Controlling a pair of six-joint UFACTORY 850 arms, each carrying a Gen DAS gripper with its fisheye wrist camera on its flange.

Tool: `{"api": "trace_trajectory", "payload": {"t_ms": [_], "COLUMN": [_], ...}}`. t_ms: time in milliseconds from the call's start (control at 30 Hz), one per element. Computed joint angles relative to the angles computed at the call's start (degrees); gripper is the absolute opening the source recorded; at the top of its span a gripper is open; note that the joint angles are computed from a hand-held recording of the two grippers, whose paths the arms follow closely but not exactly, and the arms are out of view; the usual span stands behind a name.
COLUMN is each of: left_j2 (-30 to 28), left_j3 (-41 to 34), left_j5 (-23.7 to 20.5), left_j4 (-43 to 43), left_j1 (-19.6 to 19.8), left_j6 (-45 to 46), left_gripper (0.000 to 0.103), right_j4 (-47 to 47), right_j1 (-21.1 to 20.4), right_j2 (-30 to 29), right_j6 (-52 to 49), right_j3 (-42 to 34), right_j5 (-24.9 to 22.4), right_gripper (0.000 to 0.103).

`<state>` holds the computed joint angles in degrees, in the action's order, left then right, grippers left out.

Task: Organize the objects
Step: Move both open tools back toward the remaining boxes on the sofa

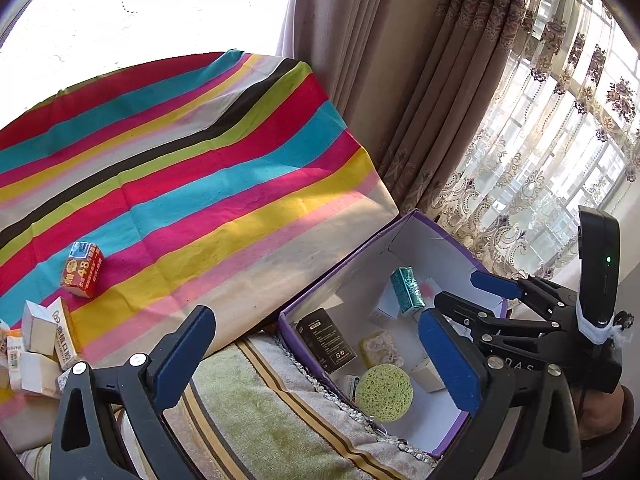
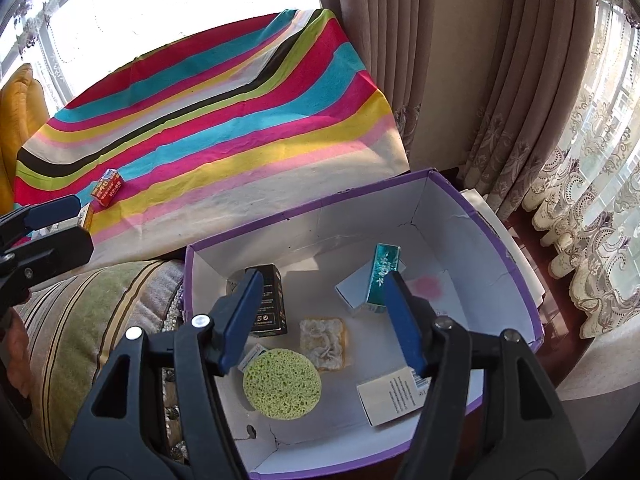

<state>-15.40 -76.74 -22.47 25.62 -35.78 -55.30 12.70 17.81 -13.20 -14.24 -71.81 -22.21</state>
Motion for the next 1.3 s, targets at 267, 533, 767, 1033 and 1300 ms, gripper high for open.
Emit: {"api": "trace_trajectory", "payload": {"t_ms": [267, 533, 767, 1033, 1300], "left_j2": [5.00, 10.56, 15.72, 20.19, 22.00], "left_j3": [5.93, 12.35, 17.83, 22.11, 24.41], "left_j5": [0.98, -0.62, -2.43, -5.36, -7.48], "left_j4": [2.73, 6.72, 10.99, 13.23, 11.85], "left_j1": [1.67, 4.63, 7.98, 12.47, 17.91], "left_j6": [-5.20, -12.46, -18.11, -21.07, -22.06], "left_gripper": [0.102, 0.102, 0.102, 0.102, 0.102], "right_j4": [2.25, 5.94, 6.06, 5.96, 5.32], "right_j1": [3.63, 6.90, 10.23, 13.57, 16.37], "right_j2": [-0.34, -1.26, -2.66, -6.28, -11.91], "right_j6": [-3.71, -8.31, -9.78, -10.24, -8.19], "right_j3": [-1.34, -3.29, -5.94, -10.80, -17.97], "right_j5": [-0.97, -2.01, -2.14, -2.98, -5.24], "right_gripper": [0.072, 0.072, 0.076, 0.079, 0.080]}}
